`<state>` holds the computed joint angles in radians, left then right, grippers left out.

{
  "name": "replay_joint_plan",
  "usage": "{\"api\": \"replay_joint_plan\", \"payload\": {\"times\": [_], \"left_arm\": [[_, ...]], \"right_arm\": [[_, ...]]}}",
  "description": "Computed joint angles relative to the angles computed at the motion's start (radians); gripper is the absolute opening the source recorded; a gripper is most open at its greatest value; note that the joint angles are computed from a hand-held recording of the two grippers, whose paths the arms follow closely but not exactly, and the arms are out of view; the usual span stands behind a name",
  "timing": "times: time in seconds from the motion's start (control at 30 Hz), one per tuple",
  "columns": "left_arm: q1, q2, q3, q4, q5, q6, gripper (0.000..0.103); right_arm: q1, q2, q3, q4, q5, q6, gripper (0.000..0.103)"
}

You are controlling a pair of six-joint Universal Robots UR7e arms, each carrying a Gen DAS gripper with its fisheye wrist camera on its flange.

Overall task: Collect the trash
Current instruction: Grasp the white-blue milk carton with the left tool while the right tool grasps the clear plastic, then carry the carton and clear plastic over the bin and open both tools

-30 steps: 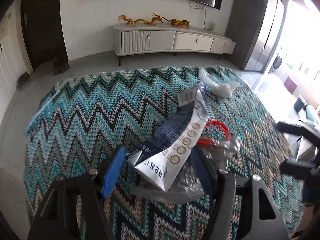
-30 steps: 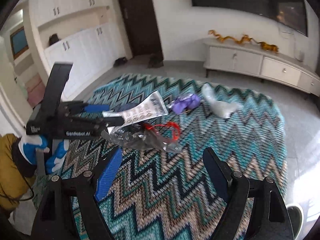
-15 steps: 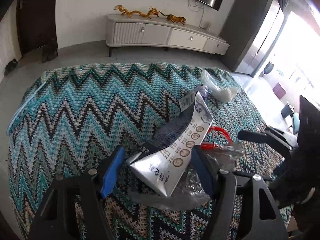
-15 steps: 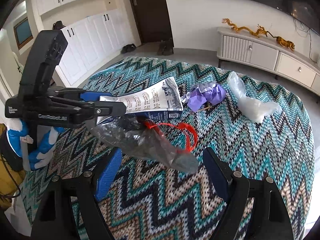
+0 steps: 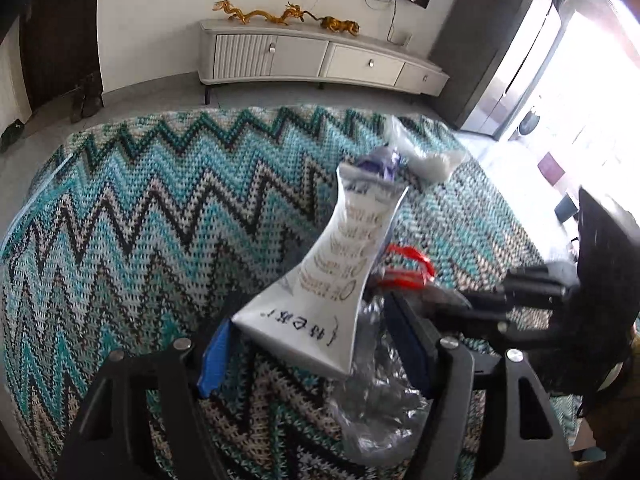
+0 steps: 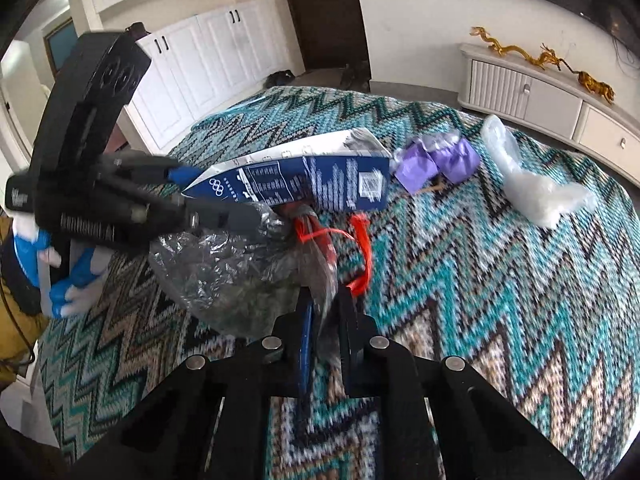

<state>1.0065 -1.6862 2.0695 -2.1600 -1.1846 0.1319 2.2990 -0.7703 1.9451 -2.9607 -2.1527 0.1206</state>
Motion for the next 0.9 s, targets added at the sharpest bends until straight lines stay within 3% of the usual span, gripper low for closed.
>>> {"api": "replay_joint_plan", "payload": {"times": [0.2,0.43,0.47,0.5,0.57,0.8,0.9], "left_arm": [[-0.003,0.028,-0.011,-0.001,0.007,-0.071,0.067],[0.013,0.053,-0.025,-0.007,-0.036,-0.163,0.049],[0.009,0.053,-0.025,-0.009,-0.033,-0.169,0.048],[0.009,0.048,-0.027,-0.006,-0.033,-0.169,0.048],[0.021,0.042,-0.035,-0.004,-0.058,-0.172,0.048],[0.097,0.029,-0.069,-0.035,-0.180,-0.191,0.048],[0.113,0.014,-0.073,-0.043,-0.198,-0.193,0.048]], "right_arm": [[0.017,-0.059,0.081,-0.006,-0.002,0.068,0.006],[0.052,-0.088,0.093,0.007,-0.003,0.109,0.009],[0.054,-0.085,0.088,-0.003,-0.004,0.108,0.019],[0.056,-0.080,0.080,-0.019,-0.013,0.108,0.035],[0.054,-0.069,0.064,-0.046,-0.024,0.097,0.046],[-0.007,0.003,-0.025,-0.055,-0.022,0.027,0.050],[-0.036,0.033,-0.054,-0.053,-0.007,0.017,0.049]]}}
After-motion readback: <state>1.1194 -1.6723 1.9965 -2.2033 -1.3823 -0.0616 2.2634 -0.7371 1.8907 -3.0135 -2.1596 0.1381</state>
